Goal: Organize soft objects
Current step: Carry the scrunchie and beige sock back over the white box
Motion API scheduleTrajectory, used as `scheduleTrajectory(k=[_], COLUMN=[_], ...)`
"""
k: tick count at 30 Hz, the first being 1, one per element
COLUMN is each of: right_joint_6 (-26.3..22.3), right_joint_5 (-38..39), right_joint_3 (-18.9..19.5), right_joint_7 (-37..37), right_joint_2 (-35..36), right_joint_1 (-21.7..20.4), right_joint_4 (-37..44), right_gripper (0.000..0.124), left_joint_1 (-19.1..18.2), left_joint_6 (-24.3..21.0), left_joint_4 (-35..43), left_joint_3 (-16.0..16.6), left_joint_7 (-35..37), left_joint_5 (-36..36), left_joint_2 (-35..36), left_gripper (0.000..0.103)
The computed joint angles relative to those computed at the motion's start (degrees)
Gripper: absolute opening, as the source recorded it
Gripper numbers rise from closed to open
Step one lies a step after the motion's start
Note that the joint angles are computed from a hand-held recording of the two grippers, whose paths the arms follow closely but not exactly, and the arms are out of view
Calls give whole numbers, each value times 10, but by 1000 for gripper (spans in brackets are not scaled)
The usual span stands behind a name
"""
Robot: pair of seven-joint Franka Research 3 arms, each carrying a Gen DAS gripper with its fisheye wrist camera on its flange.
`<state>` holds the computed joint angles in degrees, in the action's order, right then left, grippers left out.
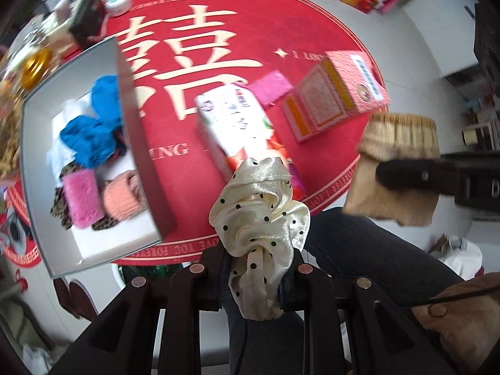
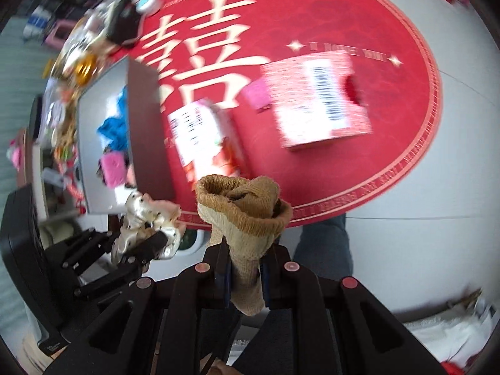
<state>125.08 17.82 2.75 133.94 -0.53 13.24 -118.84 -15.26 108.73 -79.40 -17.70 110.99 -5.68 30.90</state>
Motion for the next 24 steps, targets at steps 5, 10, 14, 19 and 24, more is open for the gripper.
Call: scheduleTrajectory(k=[5,10,14,19,24], right_joint_6=[-6,-26,-52,-81,-105], right_joint_5=[18,18,7,-7,-25], right_joint_3=[4,6,7,8,8], right_joint_7=[-50,-83,-104,-126,-140], right_joint_2=[39,80,112,155,201], right_joint_1=[6,12,18,27,40], right_joint_4=[47,104,157,227,303], right_gripper=[16,16,16,16,16], left_joint_1=[9,25,38,52,62], left_joint_6=[19,34,52,92,122], left_joint_4=[-10,-17,-29,-52,-51], left_joint_3=[8,15,22,33,42], left_joint_7=[-16,-45,-77,-122,-171], left_joint_5=[0,-7,-11,-8,8], left_joint_2=[-10,-16,-23,-39,-39], left_gripper=[24,24,24,24,24])
